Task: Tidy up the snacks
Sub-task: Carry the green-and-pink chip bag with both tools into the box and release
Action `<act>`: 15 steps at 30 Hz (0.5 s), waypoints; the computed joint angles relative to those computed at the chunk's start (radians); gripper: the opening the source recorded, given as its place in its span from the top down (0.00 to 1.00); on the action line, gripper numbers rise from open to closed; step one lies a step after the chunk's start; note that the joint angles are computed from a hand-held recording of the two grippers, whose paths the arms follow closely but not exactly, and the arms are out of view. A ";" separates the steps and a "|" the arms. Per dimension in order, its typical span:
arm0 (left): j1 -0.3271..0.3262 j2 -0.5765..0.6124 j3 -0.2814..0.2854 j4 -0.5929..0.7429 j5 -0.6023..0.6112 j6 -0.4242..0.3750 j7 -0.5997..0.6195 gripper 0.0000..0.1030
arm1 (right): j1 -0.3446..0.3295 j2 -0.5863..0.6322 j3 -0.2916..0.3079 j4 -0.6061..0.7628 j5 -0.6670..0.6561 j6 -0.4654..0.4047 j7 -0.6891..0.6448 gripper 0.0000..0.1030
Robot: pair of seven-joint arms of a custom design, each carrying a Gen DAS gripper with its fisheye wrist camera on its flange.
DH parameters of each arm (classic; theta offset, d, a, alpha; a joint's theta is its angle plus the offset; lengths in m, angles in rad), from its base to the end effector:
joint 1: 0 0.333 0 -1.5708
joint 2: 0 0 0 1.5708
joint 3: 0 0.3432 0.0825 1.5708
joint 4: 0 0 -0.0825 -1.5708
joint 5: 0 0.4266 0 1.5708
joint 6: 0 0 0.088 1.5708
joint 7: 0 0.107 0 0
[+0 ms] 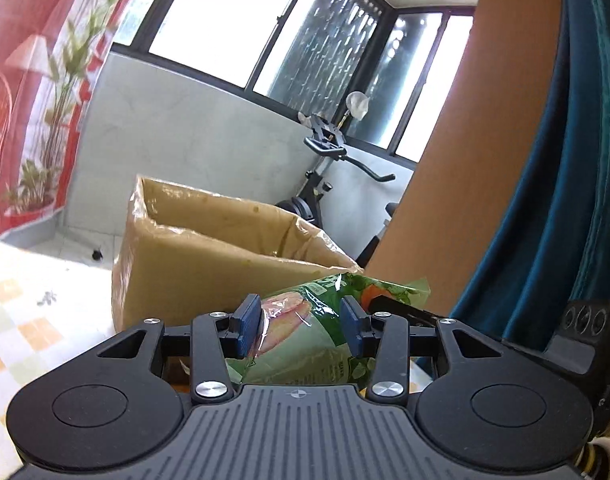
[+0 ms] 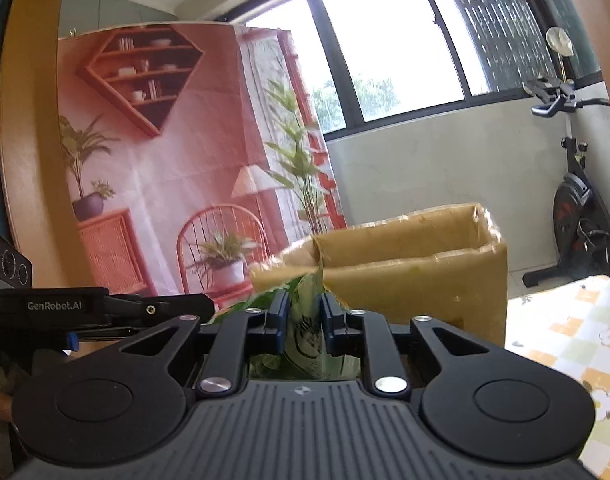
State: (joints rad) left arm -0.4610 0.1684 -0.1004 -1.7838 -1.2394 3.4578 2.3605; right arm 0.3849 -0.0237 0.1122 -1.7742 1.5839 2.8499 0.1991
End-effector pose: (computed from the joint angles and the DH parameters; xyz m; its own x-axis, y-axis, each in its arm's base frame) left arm 0.6104 -0.2472 0.5816 -0.1435 -0.9269 0.3467 -0.3291 -0.2857 -0.9001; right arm 0.5828 0.2563 0.6595 0.6575 -0.7091 -0.2546 -0.2982 0.0655 -0.9523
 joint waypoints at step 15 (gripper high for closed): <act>0.056 0.007 -0.003 -0.053 0.335 -0.010 -0.379 0.58 | -0.010 0.046 0.018 0.044 -0.059 0.028 0.056 0.83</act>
